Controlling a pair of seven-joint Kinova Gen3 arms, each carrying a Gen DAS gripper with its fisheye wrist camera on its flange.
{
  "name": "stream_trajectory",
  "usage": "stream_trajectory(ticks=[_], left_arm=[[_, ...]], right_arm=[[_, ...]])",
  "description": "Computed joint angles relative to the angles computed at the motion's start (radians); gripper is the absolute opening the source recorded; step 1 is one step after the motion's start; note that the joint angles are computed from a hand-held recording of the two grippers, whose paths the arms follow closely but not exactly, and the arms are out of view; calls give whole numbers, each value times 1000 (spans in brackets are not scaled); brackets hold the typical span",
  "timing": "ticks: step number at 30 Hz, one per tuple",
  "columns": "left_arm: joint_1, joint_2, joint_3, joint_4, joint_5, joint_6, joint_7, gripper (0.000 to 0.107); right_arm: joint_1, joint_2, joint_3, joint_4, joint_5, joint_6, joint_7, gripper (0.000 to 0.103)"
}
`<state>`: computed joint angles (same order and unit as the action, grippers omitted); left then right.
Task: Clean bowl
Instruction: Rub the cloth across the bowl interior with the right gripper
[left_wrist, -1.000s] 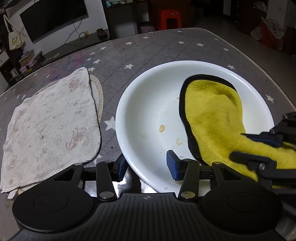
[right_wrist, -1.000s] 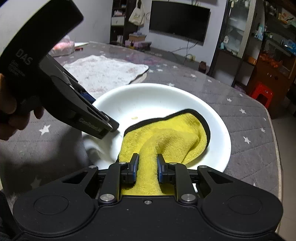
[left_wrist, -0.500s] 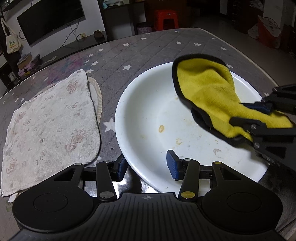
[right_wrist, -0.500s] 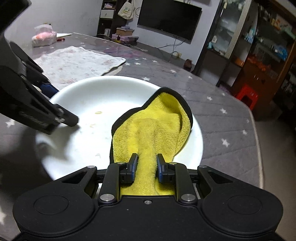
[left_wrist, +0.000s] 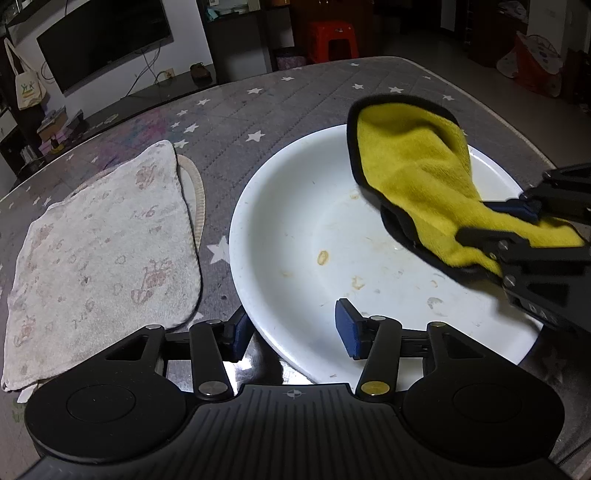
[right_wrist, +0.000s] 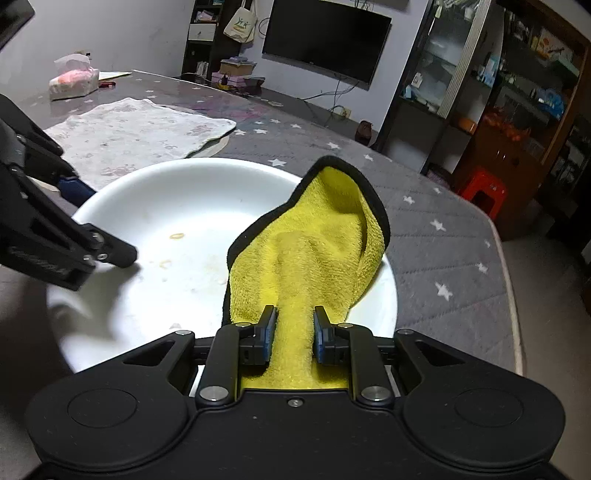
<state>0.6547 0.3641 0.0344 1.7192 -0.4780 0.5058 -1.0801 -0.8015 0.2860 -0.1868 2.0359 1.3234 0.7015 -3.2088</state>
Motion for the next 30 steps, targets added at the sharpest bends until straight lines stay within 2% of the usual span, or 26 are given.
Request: stream_trajectory(ticks=[9, 13, 22, 30], left_arm=[[-19, -1, 12, -2, 25, -2, -30, 51], [-31, -1, 18, -6, 42, 0, -51, 51], [-20, 0, 11, -8, 40, 4, -50, 51], [-23, -1, 11, 0, 38, -5, -52, 52]], right_arm=[[10, -56, -14, -11, -152, -54, 134, 22], [-14, -72, -22, -16, -185, -17, 205, 22], [-83, -30, -35, 13, -39, 159, 156, 21], [-70, 19, -31, 25, 76, 218, 97, 22]])
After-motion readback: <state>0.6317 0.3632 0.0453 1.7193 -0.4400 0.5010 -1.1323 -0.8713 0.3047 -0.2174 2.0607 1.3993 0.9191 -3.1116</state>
